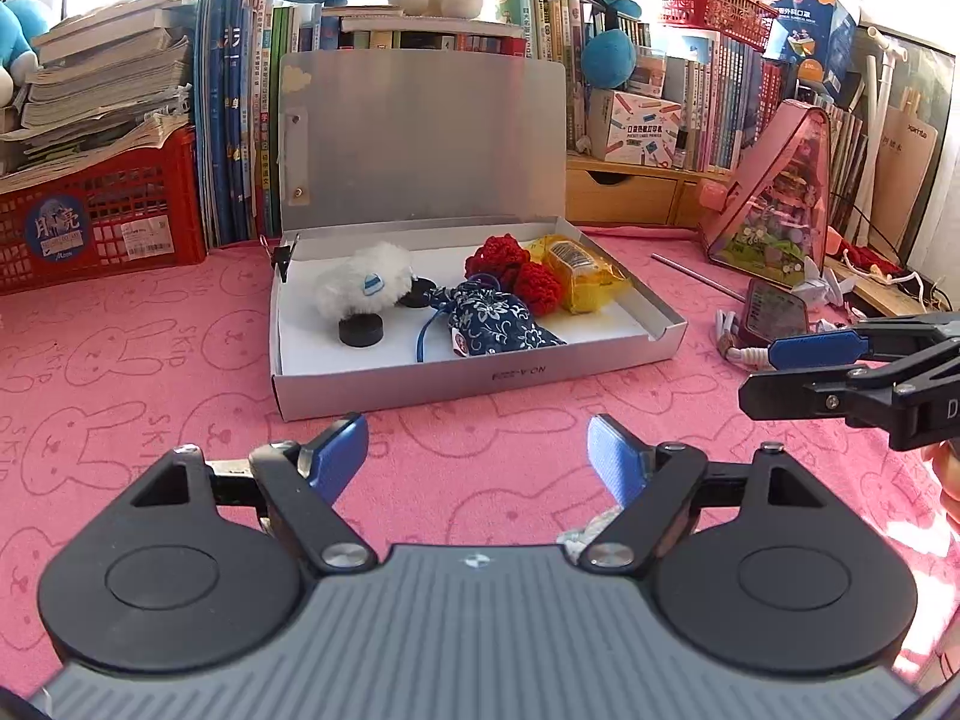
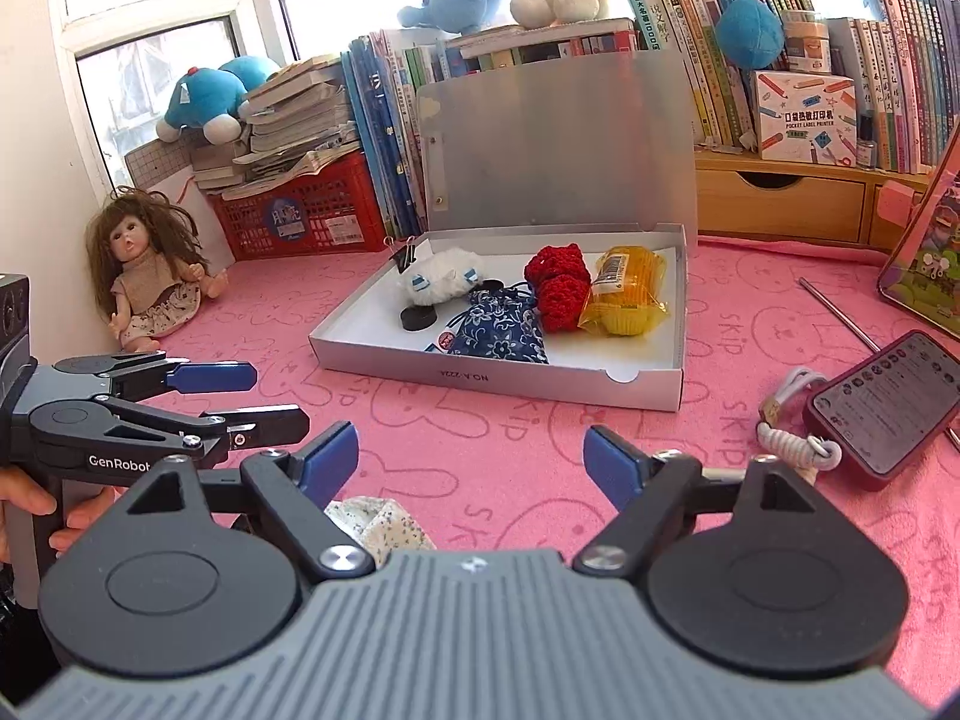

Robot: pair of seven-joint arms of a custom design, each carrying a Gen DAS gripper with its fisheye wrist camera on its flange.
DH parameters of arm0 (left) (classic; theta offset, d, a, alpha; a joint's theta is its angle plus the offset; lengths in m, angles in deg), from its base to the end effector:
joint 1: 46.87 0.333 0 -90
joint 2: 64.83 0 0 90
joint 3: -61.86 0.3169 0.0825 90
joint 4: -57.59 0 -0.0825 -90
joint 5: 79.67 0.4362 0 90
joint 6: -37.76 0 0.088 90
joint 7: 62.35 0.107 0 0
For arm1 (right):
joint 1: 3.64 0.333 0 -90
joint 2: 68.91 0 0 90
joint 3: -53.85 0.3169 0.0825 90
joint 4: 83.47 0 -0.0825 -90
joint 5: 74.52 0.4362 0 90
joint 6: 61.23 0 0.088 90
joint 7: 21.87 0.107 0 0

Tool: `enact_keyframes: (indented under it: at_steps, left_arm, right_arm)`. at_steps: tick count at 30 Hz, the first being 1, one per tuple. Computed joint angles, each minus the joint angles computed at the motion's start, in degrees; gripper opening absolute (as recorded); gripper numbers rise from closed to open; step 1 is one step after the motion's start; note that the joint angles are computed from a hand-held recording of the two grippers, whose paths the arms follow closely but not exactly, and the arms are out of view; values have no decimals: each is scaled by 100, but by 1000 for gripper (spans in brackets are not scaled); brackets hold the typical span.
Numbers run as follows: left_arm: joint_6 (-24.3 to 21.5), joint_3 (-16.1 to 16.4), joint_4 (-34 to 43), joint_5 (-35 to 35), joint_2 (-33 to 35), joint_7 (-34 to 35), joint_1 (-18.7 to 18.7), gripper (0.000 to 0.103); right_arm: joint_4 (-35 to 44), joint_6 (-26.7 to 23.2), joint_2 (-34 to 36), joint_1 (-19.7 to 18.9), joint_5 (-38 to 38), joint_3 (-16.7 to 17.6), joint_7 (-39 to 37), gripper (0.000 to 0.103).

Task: Organize objects
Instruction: 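Move both tools back to the pile, left to the crocheted toy, right to the checked cloth, then grip the yellow-red crocheted toy with left tool while right tool grasps the green checked cloth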

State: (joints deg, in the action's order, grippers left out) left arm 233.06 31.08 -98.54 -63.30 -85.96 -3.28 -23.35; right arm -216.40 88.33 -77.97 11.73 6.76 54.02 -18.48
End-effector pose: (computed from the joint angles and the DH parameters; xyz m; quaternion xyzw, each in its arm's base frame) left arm 0.4604 -0.0896 0.3989 -0.6304 0.6139 -0.3610 0.3091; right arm 0.5406 0.1281 0.4108 -0.7859 0.3931 -0.0931 0.4681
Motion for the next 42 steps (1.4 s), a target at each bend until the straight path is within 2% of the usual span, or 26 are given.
enact_keyframes:
  at_steps: [4,8,12,13,17,19,22,25,27,32,34,35,36,37,38,39,41,42]
  left_arm:
    - [57,-23,-362,1,-389,-100,-137,84]
    - [-31,271,-669,195,-673,-304,-519,84]
    - [-115,470,-898,388,-882,-594,-749,84]
    - [-123,436,-946,409,-939,-665,-730,84]
    - [-315,-161,-1094,400,-1297,-970,-301,84]
    - [-376,-241,-1147,506,-1393,-1119,-235,83]
    - [-364,-79,-1218,689,-1403,-1336,-316,82]
    - [-392,127,-1270,826,-1401,-1521,-460,69]
    - [-442,367,-1302,924,-1380,-1631,-648,56]
    - [-372,969,-1412,1145,-1324,-1781,-1162,49]
    - [-423,1160,-1425,1207,-1331,-1815,-1352,45]
    - [-438,1120,-1445,1193,-1377,-1874,-1347,36]
    - [-429,966,-1471,1155,-1452,-1948,-1241,21]
    - [-465,727,-1494,1104,-1581,-2037,-1091,16]
    - [-532,575,-1513,1096,-1702,-2106,-1010,13]
    - [-542,554,-1524,1128,-1747,-2150,-998,13]
    - [-488,937,-1548,1300,-1696,-2081,-1272,13]
    - [-501,1011,-1553,1344,-1693,-2069,-1340,13]
  right_arm:
    - [-276,-67,-219,17,84,-31,-162,90]
    - [-480,-165,-328,57,88,-48,-143,90]
    - [-649,-67,-393,129,112,-11,-264,90]
    - [-678,-46,-402,146,102,-3,-280,90]
    - [-760,3,-421,203,68,13,-243,90]
    - [-780,-19,-419,222,52,8,-196,90]
    - [-790,-10,-394,245,11,22,-109,90]
    - [-806,85,-360,282,3,56,-101,90]
    - [-824,139,-342,308,-16,80,-123,90]
    - [-844,386,-301,404,91,145,-263,90]
    - [-843,312,-301,400,35,123,-143,78]
    - [-852,329,-315,401,64,120,-117,74]
    - [-864,411,-333,408,82,136,-90,64]
    - [-875,529,-354,424,137,154,-112,58]
    - [-891,643,-381,447,260,159,-222,55]
    - [-901,749,-398,466,338,169,-301,49]
    - [-897,1135,-400,506,440,230,-380,44]
    - [-884,1322,-383,529,486,255,-418,42]
